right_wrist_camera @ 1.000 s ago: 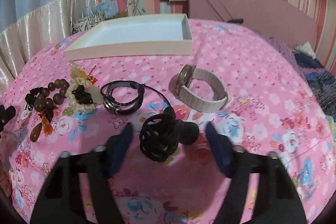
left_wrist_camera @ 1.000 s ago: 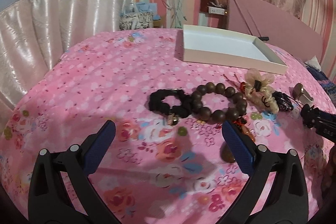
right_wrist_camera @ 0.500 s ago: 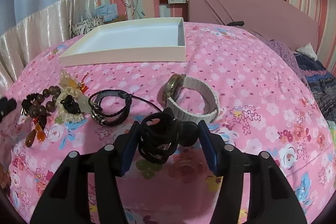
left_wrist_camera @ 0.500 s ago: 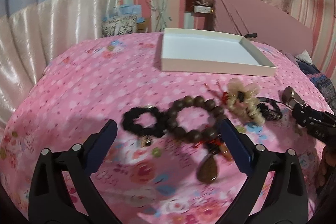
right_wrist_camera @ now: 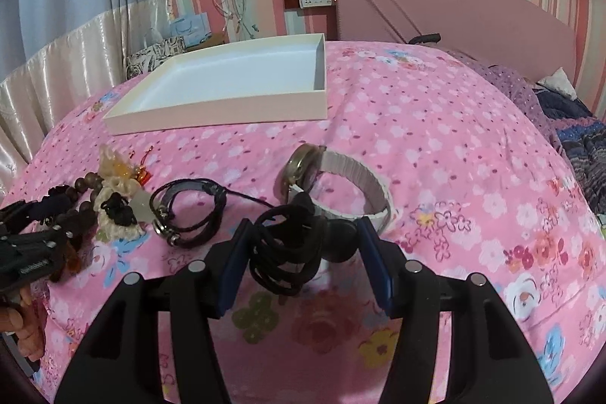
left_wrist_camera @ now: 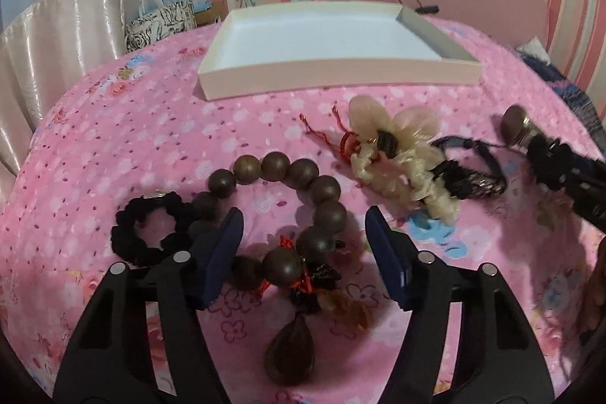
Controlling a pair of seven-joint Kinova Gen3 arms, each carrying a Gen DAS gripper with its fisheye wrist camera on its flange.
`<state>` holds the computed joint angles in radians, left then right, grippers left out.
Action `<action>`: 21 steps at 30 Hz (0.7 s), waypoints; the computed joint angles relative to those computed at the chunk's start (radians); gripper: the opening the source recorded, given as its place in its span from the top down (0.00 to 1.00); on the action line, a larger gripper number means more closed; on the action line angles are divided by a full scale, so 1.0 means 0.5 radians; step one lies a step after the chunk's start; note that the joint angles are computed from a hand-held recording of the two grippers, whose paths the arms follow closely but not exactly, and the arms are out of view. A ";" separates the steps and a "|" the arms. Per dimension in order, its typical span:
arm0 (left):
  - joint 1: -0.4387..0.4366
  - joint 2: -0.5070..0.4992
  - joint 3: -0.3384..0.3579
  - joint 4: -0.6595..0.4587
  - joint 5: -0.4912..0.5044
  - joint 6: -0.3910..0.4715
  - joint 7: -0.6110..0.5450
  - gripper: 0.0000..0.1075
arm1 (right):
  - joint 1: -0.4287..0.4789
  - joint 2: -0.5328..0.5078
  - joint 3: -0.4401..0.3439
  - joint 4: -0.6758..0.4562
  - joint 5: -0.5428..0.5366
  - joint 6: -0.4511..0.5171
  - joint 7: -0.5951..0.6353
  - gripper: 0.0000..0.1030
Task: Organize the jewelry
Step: 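Grasp the black coiled hair clip with the right tool while the left tool grasps the brown bead bracelet, then carry both items over the white tray and open the right tool to drop the clip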
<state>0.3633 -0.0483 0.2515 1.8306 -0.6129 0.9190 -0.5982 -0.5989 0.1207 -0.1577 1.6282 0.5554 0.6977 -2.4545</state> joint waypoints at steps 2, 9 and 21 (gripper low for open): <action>-0.007 0.036 -0.013 -0.025 0.022 0.011 -0.026 0.43 | -0.002 0.014 -0.005 -0.018 -0.007 0.014 0.029 0.45; -0.032 0.045 -0.075 -0.042 0.124 -0.071 -0.152 0.71 | 0.002 0.012 0.006 -0.007 -0.034 -0.009 0.052 0.45; -0.263 -0.251 -0.110 -0.028 0.370 -0.236 -0.461 0.84 | 0.034 -0.062 -0.003 0.070 -0.030 -0.122 0.018 0.45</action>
